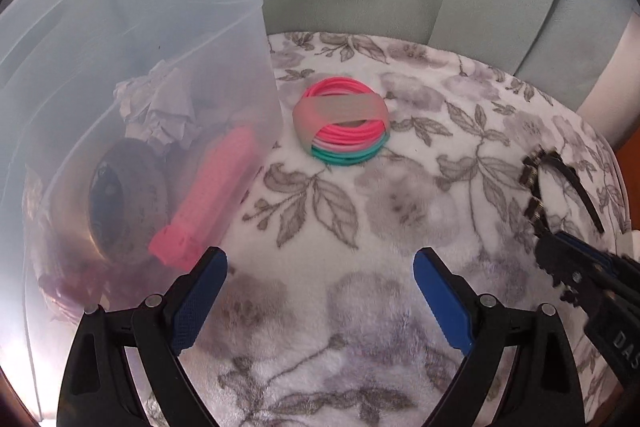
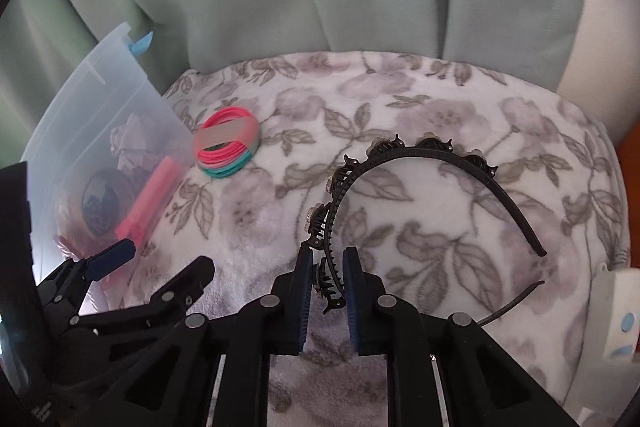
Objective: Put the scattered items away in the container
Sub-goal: 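Grasp the black studded headband with the right tool while the left tool grasps the hair ties, then lift and carry the hair ties and headband over the clear box with both tools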
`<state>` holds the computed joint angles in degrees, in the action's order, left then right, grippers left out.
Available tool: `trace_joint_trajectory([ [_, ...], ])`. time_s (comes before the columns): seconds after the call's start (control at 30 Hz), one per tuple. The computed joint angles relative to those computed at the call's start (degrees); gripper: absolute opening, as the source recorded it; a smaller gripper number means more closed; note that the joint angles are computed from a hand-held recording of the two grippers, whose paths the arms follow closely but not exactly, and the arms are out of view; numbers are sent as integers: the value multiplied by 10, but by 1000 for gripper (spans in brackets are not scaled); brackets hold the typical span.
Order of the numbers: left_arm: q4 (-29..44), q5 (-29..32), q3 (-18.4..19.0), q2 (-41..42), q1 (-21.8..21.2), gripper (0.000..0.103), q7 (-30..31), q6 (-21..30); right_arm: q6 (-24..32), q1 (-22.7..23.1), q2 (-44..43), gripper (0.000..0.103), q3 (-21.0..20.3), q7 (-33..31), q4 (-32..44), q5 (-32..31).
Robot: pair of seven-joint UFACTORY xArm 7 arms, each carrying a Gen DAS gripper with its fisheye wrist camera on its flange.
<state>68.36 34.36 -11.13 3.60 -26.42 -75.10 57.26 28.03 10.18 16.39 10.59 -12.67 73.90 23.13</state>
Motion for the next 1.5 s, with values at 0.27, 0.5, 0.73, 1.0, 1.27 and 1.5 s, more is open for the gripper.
trace_joint_trajectory([
  [0.27,58,5,24,59,-1,95,-53,-9,-22,-9,-38,17,-3,4,-52,36],
  [0.5,96,-22,47,101,1,95,-103,-14,-30,-5,-52,17,-6,-3,-71,45],
  [0.73,136,1,70,140,-10,95,-126,-18,-36,0,-53,17,-7,0,-74,45],
  [1.0,163,26,86,164,-24,93,-150,-6,-43,4,-48,17,-4,11,-80,42],
  [1.27,146,49,87,154,-24,73,-163,-13,-42,2,-48,17,-2,10,-84,47],
  [1.5,88,51,71,112,-17,72,-143,-52,-42,1,-55,17,-3,18,-92,54],
])
